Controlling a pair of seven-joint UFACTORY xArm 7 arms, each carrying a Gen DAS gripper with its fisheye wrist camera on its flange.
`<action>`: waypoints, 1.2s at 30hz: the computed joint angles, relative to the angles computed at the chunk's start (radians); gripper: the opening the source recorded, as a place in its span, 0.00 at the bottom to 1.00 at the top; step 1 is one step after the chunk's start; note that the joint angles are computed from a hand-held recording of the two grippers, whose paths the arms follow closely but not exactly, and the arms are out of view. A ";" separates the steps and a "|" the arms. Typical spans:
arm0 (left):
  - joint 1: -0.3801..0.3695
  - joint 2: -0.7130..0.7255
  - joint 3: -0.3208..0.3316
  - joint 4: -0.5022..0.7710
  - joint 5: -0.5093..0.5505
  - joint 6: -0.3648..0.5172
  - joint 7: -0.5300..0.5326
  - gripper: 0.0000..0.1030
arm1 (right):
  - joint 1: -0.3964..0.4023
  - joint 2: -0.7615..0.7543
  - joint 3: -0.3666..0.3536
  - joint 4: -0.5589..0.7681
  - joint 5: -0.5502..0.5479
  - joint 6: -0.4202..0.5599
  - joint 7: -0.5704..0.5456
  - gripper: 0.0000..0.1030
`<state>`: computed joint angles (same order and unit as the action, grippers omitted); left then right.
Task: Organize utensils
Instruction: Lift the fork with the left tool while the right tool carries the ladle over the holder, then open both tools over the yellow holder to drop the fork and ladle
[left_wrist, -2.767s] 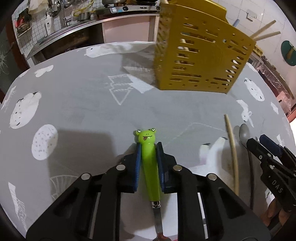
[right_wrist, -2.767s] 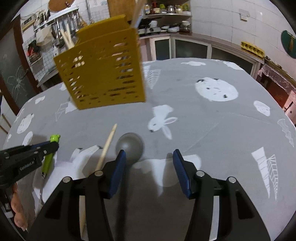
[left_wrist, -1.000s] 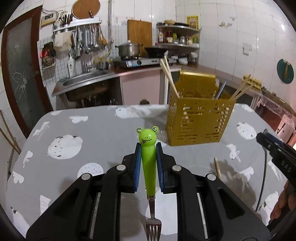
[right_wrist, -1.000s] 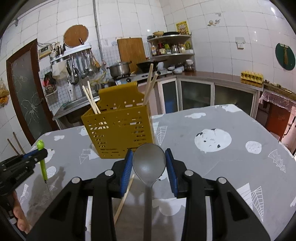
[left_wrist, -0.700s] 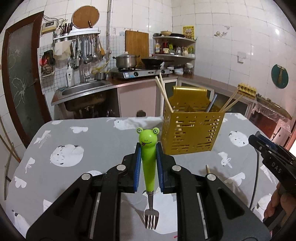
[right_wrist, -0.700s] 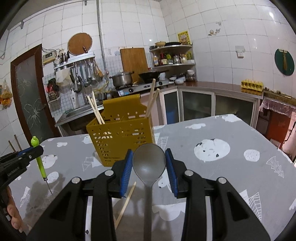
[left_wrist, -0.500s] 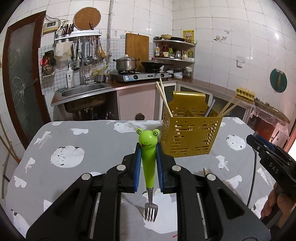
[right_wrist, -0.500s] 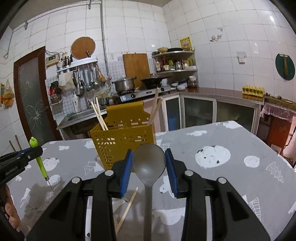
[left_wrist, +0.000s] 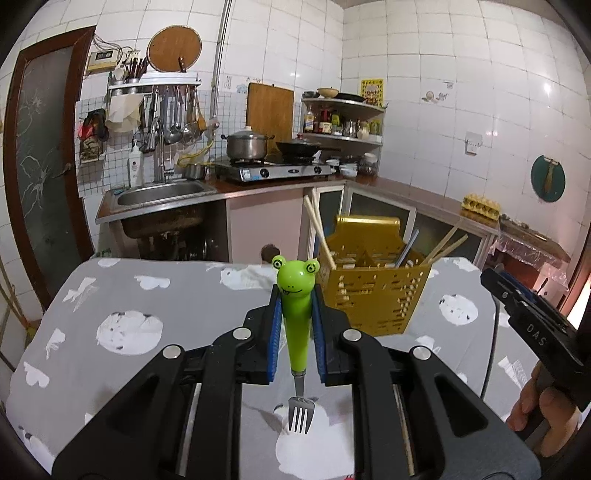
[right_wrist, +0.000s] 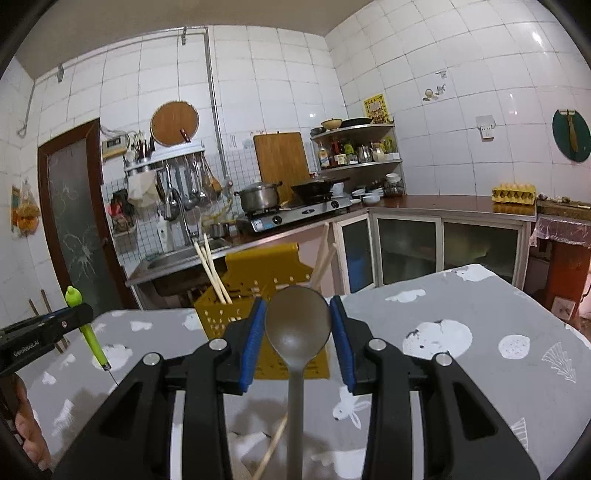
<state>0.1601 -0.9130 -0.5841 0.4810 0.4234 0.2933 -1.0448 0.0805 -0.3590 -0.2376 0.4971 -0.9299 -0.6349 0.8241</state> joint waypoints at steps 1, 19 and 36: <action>0.004 0.005 0.003 0.008 0.002 -0.005 0.002 0.14 | 0.001 0.007 0.002 0.010 0.011 -0.004 0.001 0.35; 0.272 0.210 -0.084 0.374 0.054 -0.129 0.068 0.14 | -0.004 0.187 0.159 0.318 0.321 -0.018 -0.110 0.35; 0.804 0.368 -0.511 0.512 0.055 -0.295 0.012 0.14 | 0.004 0.488 0.292 0.513 0.676 -0.191 -0.403 0.35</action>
